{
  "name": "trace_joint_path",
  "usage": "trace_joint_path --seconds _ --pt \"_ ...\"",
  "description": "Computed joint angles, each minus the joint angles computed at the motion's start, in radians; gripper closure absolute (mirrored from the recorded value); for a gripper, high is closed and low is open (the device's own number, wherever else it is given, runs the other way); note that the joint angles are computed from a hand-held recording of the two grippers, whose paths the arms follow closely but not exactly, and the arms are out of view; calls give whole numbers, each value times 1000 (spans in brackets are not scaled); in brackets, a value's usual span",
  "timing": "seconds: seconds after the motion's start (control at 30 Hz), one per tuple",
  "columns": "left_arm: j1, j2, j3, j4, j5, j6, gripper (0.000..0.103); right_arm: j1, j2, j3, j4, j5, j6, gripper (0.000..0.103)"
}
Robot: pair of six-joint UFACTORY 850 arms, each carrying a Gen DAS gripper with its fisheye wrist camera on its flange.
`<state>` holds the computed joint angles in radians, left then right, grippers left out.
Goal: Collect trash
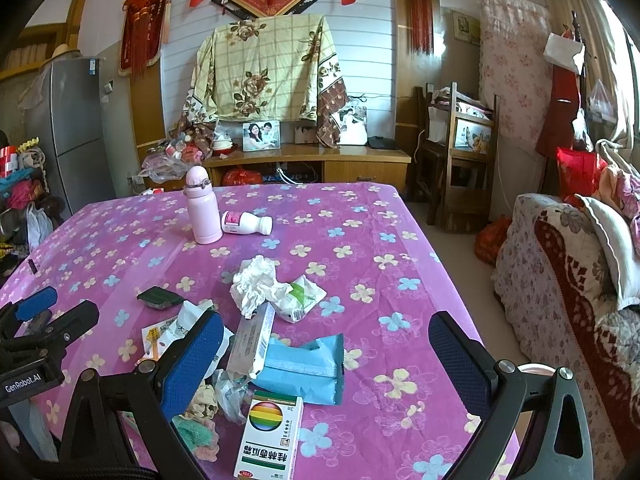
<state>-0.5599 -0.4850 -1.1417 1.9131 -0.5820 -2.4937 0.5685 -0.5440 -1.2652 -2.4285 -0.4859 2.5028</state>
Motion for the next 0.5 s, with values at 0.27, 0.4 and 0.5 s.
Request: trace_joint_path --seconds 0.27,0.4,0.5 --pt "1 2 16 5 17 -23 3 -15 9 32 -32 -1 29 1" --pt "14 10 21 -2 40 -8 3 -24 9 43 -36 9 23 1" --pt "40 20 32 18 76 -20 3 -27 2 24 5 31 -30 1"
